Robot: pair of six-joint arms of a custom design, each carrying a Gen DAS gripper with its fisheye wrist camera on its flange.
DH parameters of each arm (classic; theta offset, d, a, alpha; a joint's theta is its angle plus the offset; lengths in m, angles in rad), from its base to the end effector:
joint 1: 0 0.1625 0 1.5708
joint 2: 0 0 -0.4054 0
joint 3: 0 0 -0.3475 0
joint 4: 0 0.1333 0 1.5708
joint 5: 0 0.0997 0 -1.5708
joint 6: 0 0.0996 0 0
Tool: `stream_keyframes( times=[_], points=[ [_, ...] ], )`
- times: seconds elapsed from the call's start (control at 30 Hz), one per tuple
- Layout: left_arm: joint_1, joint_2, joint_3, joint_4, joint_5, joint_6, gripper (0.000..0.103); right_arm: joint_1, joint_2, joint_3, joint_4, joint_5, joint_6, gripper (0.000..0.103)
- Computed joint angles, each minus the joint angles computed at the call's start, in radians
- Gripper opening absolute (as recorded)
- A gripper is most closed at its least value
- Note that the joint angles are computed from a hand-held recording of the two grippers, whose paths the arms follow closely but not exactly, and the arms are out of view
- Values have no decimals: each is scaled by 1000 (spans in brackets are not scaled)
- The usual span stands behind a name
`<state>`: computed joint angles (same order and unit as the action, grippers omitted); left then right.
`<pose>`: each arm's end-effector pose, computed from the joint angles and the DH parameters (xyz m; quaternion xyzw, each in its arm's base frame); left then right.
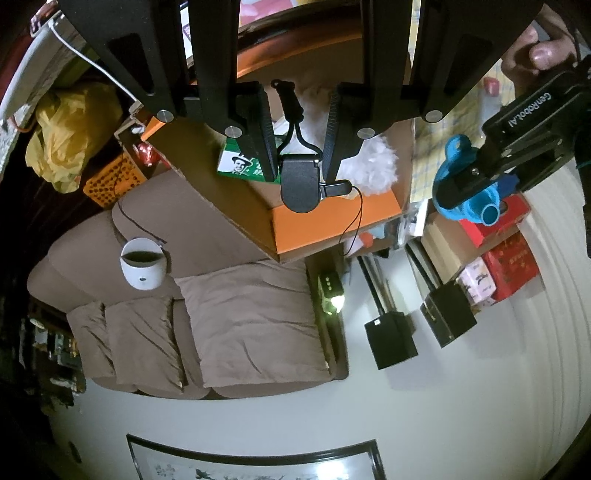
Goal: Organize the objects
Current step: 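Move the left gripper with the funnel further over the box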
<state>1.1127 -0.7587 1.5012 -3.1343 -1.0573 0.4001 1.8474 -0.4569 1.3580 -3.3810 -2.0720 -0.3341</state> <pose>-0.1380 -0.6920 0.2203 0.2768 0.8486 -0.3926 0.2215 0.2760 -0.6594 0.0939 0.1578 -0.8629 0.4188 0.2349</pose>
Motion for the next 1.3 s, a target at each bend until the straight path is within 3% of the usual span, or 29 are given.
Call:
stream_keyframes(
  times=[0.8, 1.3],
  points=[
    [31, -6, -13, 34, -31, -50, 53, -6, 30, -43, 50, -3, 4, 24],
    [30, 20, -57, 130, 17, -90, 53, -8, 33, -47, 64, 7, 9, 24]
  ],
)
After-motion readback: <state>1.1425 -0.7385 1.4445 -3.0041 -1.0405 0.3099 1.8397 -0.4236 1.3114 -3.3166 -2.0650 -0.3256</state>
